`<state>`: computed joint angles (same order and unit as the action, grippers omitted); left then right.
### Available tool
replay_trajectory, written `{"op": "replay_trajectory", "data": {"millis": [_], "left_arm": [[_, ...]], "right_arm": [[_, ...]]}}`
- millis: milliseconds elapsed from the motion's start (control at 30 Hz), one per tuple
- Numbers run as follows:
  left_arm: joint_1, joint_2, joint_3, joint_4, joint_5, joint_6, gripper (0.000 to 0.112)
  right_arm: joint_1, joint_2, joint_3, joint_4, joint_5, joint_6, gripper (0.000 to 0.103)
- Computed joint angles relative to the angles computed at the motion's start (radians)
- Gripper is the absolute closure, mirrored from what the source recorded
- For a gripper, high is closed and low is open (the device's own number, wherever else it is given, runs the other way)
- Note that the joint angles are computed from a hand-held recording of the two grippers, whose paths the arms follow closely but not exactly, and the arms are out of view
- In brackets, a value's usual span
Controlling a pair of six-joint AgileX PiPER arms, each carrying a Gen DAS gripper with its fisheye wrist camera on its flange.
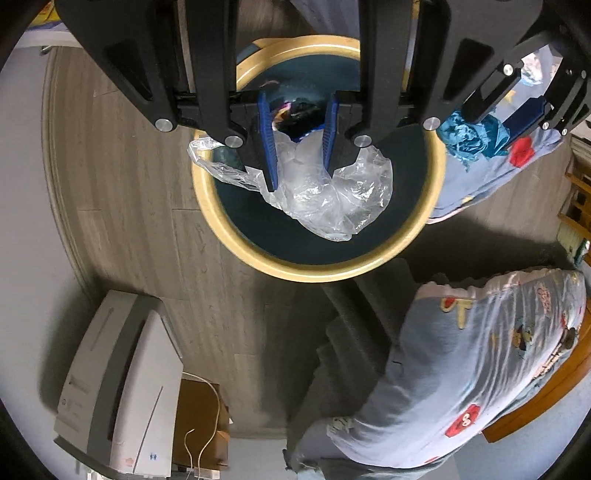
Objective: Collect trash
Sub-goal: 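Carry the blue paper and plastic film over the bin with both grippers, then open both grippers and drop the blue paper and plastic film into the bin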
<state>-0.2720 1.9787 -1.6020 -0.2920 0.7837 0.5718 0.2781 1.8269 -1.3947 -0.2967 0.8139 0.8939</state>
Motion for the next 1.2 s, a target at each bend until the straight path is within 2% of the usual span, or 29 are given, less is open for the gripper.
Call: {"op": "replay_trajectory", "data": {"millis": [333,467,767,867,933,1200], "left_arm": [[-0.041,0.076,-0.043,0.009,-0.042,-0.033,0.074],[-0.034,0.088,-0.049,-0.003,-0.051,-0.026,0.065],[-0.012,0.072,-0.023,-0.013,-0.076,-0.026,0.046],[-0.005,0.061,-0.008,-0.007,-0.093,-0.028,0.039],[0.004,0.056,-0.002,-0.008,-0.098,-0.034,0.035],[0.023,0.041,0.021,0.018,-0.126,-0.064,0.022]], "right_arm": [[-0.02,0.009,0.025,0.001,-0.037,0.028,0.081],[-0.016,0.012,0.028,-0.013,-0.042,0.046,0.081],[-0.004,0.018,0.015,-0.029,-0.031,0.052,0.073],[-0.003,0.015,0.014,-0.037,-0.034,0.06,0.061],[0.0,0.013,0.013,-0.047,-0.036,0.068,0.045],[0.008,0.017,0.005,-0.078,-0.024,0.095,0.017]]}}
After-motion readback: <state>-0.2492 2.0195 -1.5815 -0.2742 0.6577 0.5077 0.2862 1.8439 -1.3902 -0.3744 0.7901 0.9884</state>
